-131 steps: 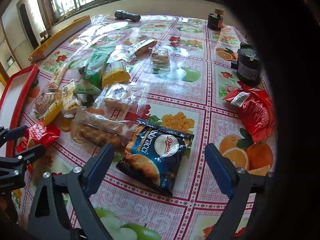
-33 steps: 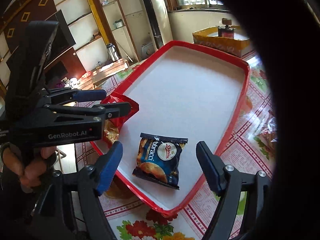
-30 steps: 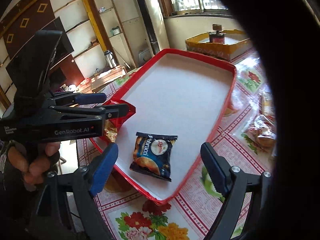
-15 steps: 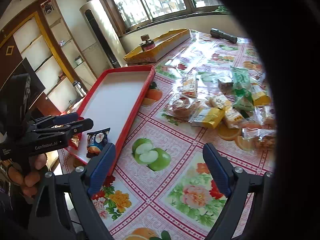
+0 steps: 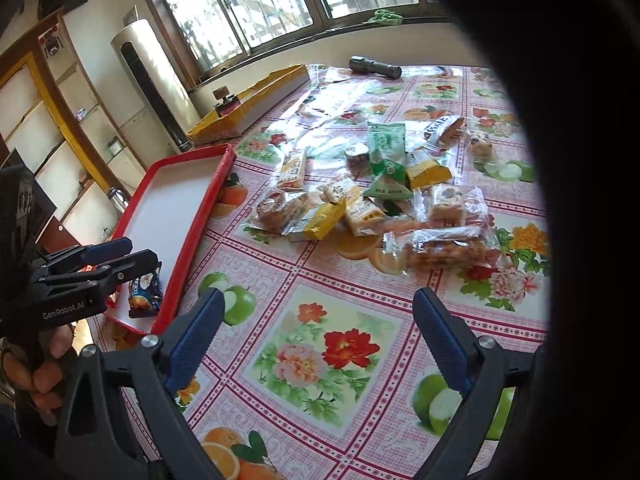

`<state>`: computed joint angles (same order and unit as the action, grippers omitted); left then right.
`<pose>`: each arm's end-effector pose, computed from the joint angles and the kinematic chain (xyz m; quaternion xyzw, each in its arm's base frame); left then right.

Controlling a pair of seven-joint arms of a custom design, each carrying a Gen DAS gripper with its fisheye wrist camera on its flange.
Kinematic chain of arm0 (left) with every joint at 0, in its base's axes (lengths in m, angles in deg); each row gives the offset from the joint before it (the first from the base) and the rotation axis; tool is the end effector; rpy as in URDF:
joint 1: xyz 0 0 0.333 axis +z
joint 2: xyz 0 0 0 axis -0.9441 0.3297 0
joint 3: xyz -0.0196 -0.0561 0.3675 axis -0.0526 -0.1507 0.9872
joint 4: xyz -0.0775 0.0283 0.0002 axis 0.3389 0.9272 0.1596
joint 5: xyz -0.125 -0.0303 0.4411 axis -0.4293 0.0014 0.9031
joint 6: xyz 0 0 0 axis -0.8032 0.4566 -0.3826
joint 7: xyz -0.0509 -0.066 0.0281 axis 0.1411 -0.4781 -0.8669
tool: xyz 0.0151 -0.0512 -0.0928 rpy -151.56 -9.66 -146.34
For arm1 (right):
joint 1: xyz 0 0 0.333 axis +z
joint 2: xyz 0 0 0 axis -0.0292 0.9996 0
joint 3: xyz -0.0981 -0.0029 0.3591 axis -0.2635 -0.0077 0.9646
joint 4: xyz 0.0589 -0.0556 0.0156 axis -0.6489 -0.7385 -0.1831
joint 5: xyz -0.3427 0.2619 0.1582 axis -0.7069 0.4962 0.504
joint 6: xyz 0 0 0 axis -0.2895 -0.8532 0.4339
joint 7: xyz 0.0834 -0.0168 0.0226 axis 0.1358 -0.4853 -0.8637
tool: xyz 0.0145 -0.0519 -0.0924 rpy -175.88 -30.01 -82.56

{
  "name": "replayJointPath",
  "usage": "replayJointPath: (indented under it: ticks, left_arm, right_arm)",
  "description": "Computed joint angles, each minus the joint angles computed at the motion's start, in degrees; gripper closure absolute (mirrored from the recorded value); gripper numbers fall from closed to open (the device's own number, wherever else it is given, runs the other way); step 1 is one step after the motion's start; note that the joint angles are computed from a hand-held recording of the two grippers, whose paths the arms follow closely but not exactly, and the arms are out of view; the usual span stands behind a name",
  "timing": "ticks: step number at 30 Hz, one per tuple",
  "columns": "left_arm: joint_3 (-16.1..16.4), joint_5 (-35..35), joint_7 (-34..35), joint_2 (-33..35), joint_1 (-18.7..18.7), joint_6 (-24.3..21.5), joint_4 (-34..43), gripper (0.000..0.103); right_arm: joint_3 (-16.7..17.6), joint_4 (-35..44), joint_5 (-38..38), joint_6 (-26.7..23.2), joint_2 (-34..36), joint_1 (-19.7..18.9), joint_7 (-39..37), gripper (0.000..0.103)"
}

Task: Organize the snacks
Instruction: 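Move both tools back over the snack pile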

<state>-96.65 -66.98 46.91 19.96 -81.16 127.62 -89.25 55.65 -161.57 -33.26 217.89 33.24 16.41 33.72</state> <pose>0.6675 -0.2251 0.4639 -0.6140 0.7218 -0.2447 0.2051 0.6408 0.3362 0.4179 -0.6928 0.5985 -0.1135 0.3859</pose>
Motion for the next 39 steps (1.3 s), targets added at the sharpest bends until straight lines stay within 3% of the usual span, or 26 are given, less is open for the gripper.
replayJointPath:
  ticks: [8,16,22,25,29,35,39]
  left_arm:
    - [-0.9,-2.32,2.25,3.91,-0.98,-1.96,4.85,0.038]
    - [-0.7,-4.72,3.8,9.95,-1.88,-6.66,12.56,0.038]
    - [0.77,-5.15,1.51,13.99,-2.65,-10.4,18.7,0.038]
    - [1.9,-4.1,-0.8,16.25,-3.29,-11.63,22.53,0.038]
    - [3.5,-2.06,-3.73,21.76,-4.49,-16.68,31.35,0.038]
    - [4.56,-0.62,-5.59,29.38,-5.44,-23.47,43.46,0.038]
    - [4.61,-0.46,-5.87,32.76,-5.68,-26.19,48.64,0.038]
  right_arm:
    - [-0.23,-3.13,2.03,0.61,-1.53,-2.03,1.11,0.007]
    - [-9.85,-2.22,-5.0,-2.33,-1.22,4.66,9.78,0.007]
    - [-4.34,0.7,-2.78,-3.32,1.01,-0.76,6.8,0.007]
    - [-4.84,2.46,-3.28,-2.92,2.16,-0.48,6.15,0.007]
    - [-8.79,6.66,-6.19,-4.08,4.47,2.26,8.08,0.007]
    - [-11.86,14.6,-9.26,-9.4,9.38,3.24,11.14,0.007]
    - [-9.38,18.37,-8.57,-10.2,11.83,0.66,9.7,0.007]
